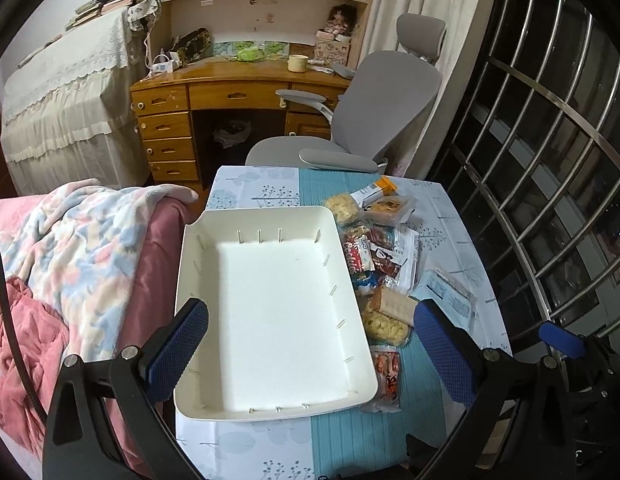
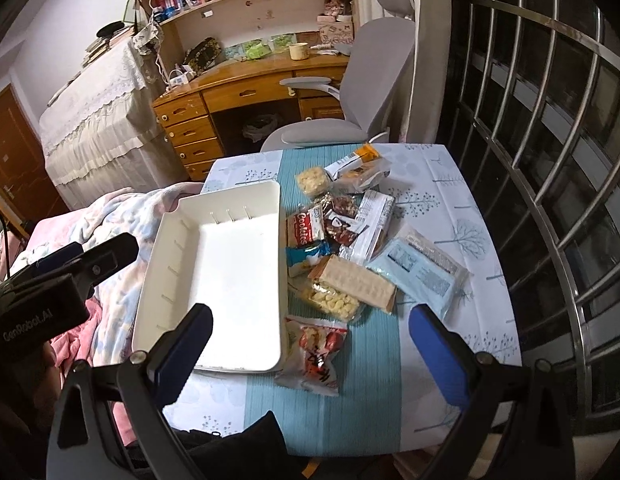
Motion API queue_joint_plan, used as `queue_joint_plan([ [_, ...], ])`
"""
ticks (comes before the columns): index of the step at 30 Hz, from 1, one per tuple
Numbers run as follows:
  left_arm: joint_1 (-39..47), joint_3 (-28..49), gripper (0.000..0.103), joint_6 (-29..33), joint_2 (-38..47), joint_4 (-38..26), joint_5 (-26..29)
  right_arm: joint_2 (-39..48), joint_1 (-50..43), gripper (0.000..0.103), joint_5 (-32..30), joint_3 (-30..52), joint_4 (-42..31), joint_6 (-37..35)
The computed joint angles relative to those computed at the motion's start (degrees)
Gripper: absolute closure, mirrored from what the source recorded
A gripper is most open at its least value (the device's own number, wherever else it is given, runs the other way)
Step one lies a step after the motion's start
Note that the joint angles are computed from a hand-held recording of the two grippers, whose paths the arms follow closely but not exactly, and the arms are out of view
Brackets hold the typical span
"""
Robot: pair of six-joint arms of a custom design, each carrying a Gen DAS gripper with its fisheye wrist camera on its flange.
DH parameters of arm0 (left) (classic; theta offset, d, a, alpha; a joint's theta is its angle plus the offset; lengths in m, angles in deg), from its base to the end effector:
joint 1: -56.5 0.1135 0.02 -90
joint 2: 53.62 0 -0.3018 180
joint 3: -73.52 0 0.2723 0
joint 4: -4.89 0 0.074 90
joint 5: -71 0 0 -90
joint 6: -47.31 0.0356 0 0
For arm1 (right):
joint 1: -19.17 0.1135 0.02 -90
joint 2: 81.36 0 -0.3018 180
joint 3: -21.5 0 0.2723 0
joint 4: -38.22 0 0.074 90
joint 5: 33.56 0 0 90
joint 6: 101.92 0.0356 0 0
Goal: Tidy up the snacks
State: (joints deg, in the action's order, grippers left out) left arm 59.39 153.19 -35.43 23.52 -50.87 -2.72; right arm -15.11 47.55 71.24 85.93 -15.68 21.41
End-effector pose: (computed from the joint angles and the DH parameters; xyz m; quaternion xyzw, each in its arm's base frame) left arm 0.2898 0.0046 0.3331 0.0804 0.9370 -0.1062 0.3229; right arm 0.2082 0.1021 0.2915 0.0788 0.9451 0.0442 0.3140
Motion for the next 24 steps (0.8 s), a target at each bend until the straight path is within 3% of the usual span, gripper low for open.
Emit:
queue_joint_plan([
  [8,-9.49,-0.56,0.001,-11.41,-1.42,1.04,-10.27,-3.02,-14.21,0.004,-12.38,-2.51,3.88,-16.07],
  [16,-21.03,-1.61,0.001,-27.20,-1.94,0.69,-22.04,-1.56,-30.97,0.004,-27.16,-3.08,5.35,-35.77],
  [24,-28.75,-3.62,0.001,-41.36,1.28,-1.52,-27.54,4.38,-40.22,0.004,-35.23,-3.58,6.52,-52.20],
])
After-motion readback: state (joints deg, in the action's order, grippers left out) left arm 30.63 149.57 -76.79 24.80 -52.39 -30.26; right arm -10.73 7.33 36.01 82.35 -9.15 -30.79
